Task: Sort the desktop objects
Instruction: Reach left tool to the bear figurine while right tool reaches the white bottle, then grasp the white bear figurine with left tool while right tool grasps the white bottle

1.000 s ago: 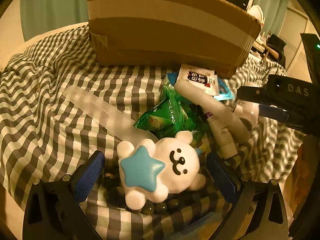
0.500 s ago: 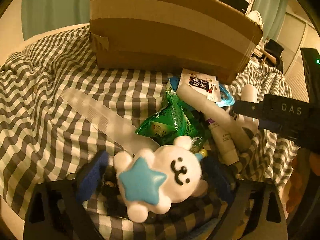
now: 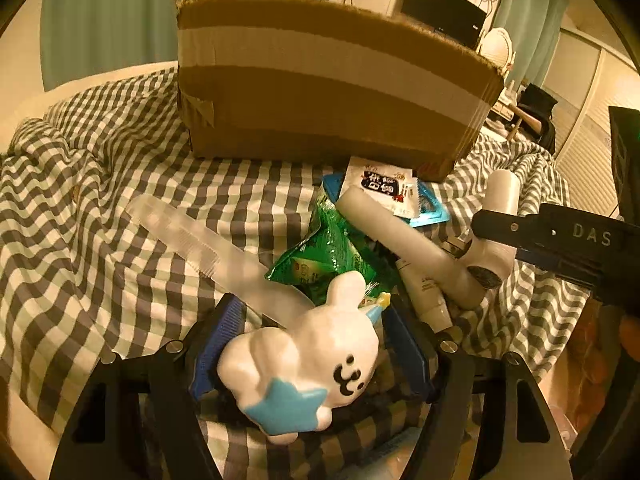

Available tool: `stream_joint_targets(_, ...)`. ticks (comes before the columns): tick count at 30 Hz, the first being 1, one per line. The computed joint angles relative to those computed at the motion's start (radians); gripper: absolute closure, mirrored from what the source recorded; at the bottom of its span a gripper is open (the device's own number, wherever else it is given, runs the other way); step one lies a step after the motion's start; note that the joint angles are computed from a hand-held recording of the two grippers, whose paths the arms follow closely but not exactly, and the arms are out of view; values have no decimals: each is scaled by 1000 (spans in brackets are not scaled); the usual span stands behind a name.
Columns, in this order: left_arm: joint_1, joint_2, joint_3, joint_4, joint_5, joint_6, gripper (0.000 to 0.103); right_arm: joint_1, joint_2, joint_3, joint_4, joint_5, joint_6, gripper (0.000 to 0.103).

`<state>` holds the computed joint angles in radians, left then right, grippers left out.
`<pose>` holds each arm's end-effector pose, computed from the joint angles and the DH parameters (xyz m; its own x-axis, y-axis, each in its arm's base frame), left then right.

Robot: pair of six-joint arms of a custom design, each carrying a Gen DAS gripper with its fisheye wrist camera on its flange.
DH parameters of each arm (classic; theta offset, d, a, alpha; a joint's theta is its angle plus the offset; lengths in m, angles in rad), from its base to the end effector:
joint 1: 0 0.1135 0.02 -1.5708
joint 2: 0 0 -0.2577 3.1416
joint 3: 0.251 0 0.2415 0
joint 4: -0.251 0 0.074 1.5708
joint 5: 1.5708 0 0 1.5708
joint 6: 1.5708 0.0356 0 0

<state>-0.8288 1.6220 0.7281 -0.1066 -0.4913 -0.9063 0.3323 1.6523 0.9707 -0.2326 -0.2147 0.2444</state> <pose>0.2039 -0.1975 0.1374 -0.7269 -0.2342 -0.6455 -0.1531 0.9717 -0.1801 0.3065 0.1138 0.1834 -0.8334 -0.0375 -0.5515 -0.2474 0.9175 0.3114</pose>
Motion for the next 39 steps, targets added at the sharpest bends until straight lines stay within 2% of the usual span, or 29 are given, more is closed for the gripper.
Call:
stream_joint_targets(4,-11,-26,-1,-17,-18,-1,29,5,-58,-20,-8,6,-14,56)
stream_joint_targets(5,-15,-31,0,-22,-24,0,33,3,-77,-29,-8,10,-17,57)
stream_joint_targets(6,-20,-40,0,-29,-37,2,45,1,-99,-40,-7,11,-19,57)
stream_joint_targets(7,-21,-47,2,-39,-43,6,49,-2,-111,-46,-10,8,-21,57)
stream_joint_targets(10,-31,-70,0,-63,-57,1,51,-2,-140,-59,-11,7,-16,57)
stream_joint_targets(13,-42,-94,-16,-65,-51,-10,63,-16,-178,-79,-25,-1,-26,57)
stream_joint_targets(16,-40,-111,-41,-46,-28,-19,64,-27,-206,-99,-30,-11,-28,57)
stream_joint_targets(17,-34,-115,-47,-39,-2,-20,61,-30,-213,-104,-32,-15,-29,57)
stream_joint_targets(19,-26,-111,-43,-67,11,-53,40,-38,-227,-109,-43,-24,-29,57)
stream_joint_targets(20,-27,-110,-47,-74,4,-73,21,-35,-227,-112,-42,-24,-25,57)
stream_joint_targets(21,-26,-111,-54,-78,-9,-101,12,-38,-228,-116,-41,-27,-23,57)
stream_joint_targets(27,16,-91,-105,13,53,-133,11,-49,-202,-108,-38,-47,-15,57)
stream_joint_targets(31,12,-14,-58,12,94,-70,11,-33,-179,-98,-34,-37,-13,57)
stream_joint_targets(32,1,-2,-46,5,82,-62,17,-30,-176,-99,-31,-35,-13,57)
stream_joint_targets(33,-10,9,-33,-9,65,-53,32,-26,-170,-94,-33,-36,-17,58)
stream_joint_targets(34,-14,16,-23,-16,68,-31,32,-24,-172,-96,-32,-33,-18,59)
stream_joint_targets(35,-15,14,-22,-14,70,-22,47,-20,-176,-98,-30,-26,-21,59)
stream_joint_targets(39,-28,-22,-37,-18,49,-34,46,2,-195,-96,-50,4,-49,61)
